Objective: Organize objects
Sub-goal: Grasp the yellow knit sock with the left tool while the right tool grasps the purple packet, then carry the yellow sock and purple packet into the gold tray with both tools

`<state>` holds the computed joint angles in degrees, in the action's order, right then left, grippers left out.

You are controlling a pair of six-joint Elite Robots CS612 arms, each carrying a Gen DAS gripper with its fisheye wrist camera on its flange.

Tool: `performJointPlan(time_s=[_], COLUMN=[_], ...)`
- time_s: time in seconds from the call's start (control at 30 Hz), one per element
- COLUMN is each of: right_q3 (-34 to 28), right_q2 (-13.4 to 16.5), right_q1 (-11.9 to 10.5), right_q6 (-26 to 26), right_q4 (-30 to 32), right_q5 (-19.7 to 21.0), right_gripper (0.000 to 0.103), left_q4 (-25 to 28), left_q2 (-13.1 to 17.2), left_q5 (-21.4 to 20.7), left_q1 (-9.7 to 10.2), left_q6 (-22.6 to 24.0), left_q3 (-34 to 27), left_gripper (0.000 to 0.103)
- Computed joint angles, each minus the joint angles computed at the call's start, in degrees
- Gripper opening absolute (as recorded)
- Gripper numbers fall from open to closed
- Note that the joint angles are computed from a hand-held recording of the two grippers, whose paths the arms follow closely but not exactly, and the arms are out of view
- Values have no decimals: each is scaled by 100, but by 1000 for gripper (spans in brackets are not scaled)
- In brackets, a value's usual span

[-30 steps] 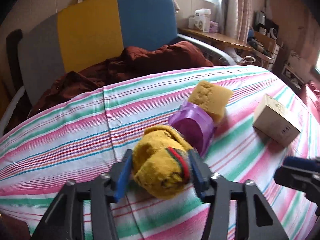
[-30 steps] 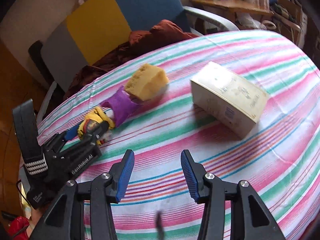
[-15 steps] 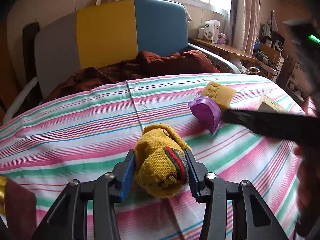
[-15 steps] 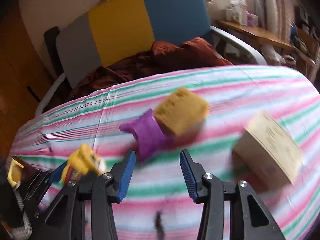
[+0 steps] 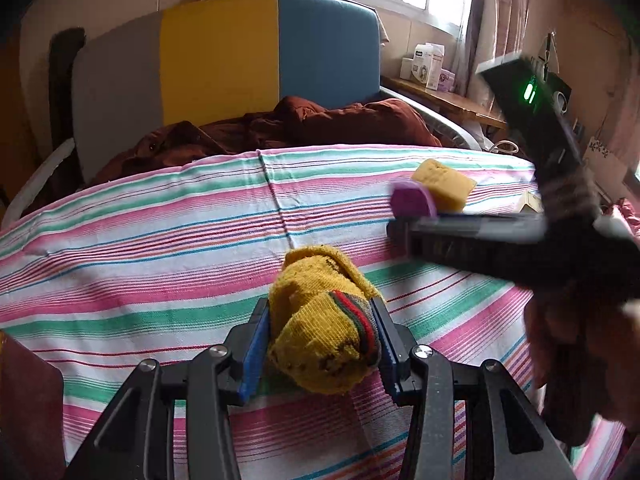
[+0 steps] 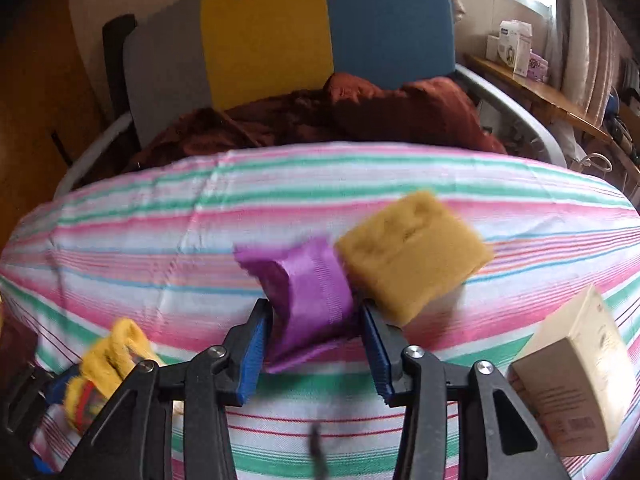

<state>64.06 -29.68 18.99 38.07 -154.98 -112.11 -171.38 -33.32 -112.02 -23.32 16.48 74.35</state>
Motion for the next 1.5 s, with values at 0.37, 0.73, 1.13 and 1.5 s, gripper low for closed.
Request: performJointPlan(time_s=[0.37, 0.73, 1.13, 1.5], right_q3=[442, 720, 663, -813], right_q2=[-160, -334, -408, 218], right_q1=[85, 395, 704, 1003], right_q6=[523, 852, 924, -284], right_q4=[-662, -1156, -1401, -1051], right_q5=[-31, -44, 105, 882], right_gripper=[41, 41, 41, 41], left_q4=[-469, -728, -1075, -981], left_q2=[-52, -350, -906, -824], left_q5=[92, -238, -1176, -891], left_q1=[11, 207, 655, 1300], left_q6=[-100, -242, -608, -1384], left_q3=[156, 616, 1254, 1054], left_gripper=[46, 43, 43, 43])
